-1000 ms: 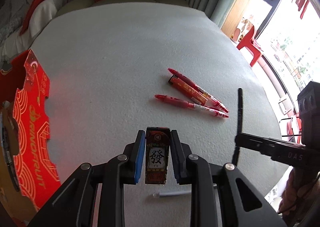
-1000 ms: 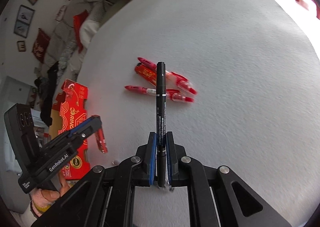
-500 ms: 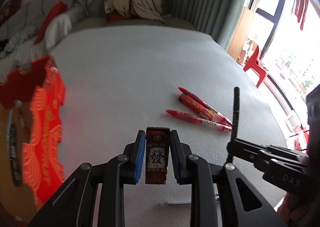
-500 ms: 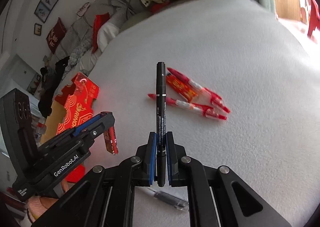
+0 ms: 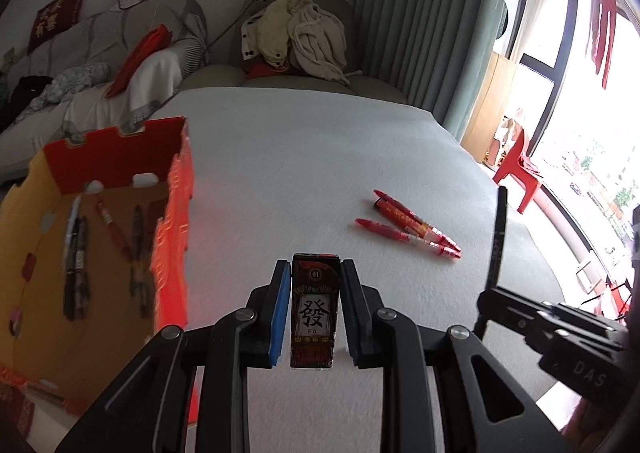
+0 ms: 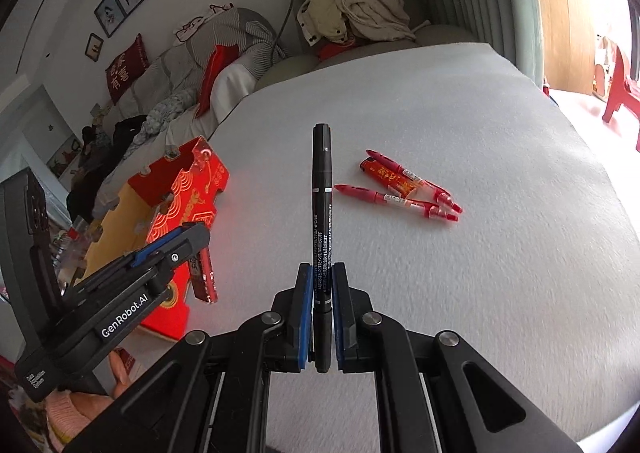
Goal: Organize rigid objects
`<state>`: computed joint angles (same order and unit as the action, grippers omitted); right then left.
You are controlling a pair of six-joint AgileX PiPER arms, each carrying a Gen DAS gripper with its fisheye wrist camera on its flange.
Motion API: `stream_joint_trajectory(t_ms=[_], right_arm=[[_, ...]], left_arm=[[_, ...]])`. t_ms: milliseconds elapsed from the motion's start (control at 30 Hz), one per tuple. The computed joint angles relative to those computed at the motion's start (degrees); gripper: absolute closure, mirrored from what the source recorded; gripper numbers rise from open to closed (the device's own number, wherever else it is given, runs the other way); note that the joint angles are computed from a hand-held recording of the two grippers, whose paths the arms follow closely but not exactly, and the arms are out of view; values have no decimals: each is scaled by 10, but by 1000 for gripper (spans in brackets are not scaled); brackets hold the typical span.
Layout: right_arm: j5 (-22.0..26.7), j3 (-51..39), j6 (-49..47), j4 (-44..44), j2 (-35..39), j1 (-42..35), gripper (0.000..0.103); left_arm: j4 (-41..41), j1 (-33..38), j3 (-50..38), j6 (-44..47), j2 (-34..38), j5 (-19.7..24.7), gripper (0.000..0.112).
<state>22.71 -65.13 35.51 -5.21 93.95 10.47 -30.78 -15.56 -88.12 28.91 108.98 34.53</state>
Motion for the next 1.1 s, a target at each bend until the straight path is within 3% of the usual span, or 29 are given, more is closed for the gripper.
stream_joint_trajectory(t_ms=[233, 467, 833, 1033, 1100], right_arm=[[7, 0, 65, -60, -15, 37, 93], [-4, -32, 20, -24, -2, 55, 93], [-30, -91, -122, 113, 36, 87, 93], [-19, -129, -137, 123, 59, 99, 93], [-14, -144, -156, 139, 67, 97, 93]], left_arm=[[-28, 29, 60, 20, -45, -27, 86], [-29, 75, 85, 22, -74, -40, 85], [-118, 148, 108, 82, -119, 13, 84], [-178, 178, 110, 113, -130, 44, 85], [-184, 181, 110, 120, -134, 35, 85]])
